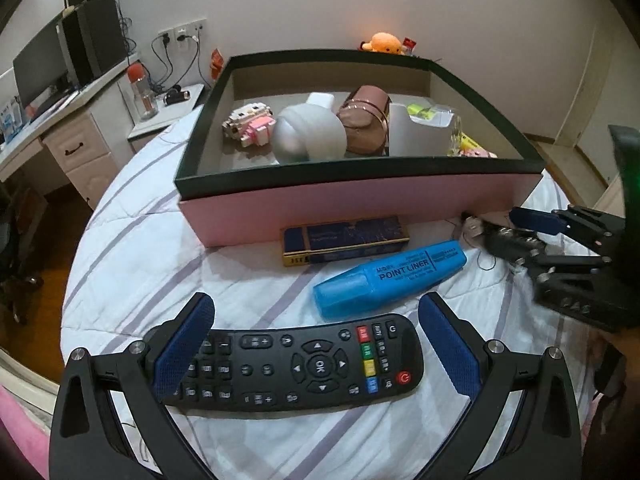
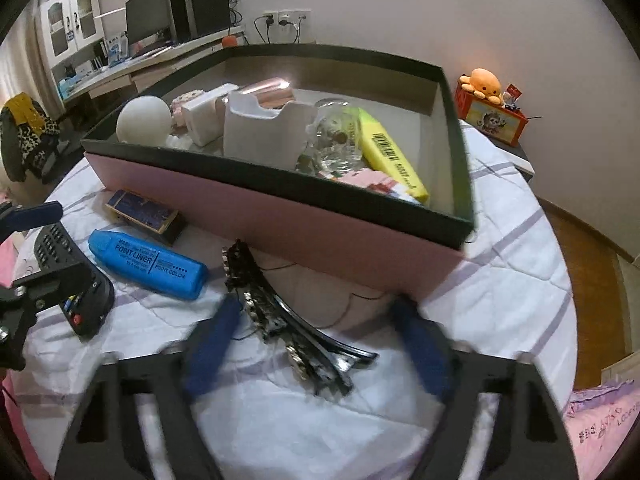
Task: Organize rigid objects
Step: 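Grasp the blue card box with the left tool while the right tool grasps the black hair clip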
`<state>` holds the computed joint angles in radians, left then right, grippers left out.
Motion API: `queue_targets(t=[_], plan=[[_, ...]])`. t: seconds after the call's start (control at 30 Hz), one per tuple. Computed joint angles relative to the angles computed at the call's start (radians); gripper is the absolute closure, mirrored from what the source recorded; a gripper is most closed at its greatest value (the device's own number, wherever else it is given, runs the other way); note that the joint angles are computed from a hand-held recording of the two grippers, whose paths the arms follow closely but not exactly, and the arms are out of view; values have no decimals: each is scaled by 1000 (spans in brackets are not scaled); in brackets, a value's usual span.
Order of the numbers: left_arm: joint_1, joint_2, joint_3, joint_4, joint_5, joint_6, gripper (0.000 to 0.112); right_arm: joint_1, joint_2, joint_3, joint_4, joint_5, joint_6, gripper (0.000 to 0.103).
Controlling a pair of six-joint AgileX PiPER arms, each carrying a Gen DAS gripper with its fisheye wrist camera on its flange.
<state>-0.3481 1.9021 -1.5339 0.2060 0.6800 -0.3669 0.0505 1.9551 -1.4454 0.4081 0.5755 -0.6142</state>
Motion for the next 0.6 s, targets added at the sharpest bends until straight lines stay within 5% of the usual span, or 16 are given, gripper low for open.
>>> queue_targets(t=[0.13, 0.27, 0.43, 0.6], plan=[[-14, 25, -30, 1, 21, -7, 9, -23, -12, 7, 45, 22, -64, 72], [-26, 42, -58, 12, 45, -21, 9, -49, -50, 69, 56, -26, -29, 83], [-39, 92, -138, 0, 89, -47, 9, -79, -110, 184, 46, -151, 33, 85], [-39, 160, -249, -11, 149, -90, 9, -88, -96, 184, 83, -162, -9, 85]])
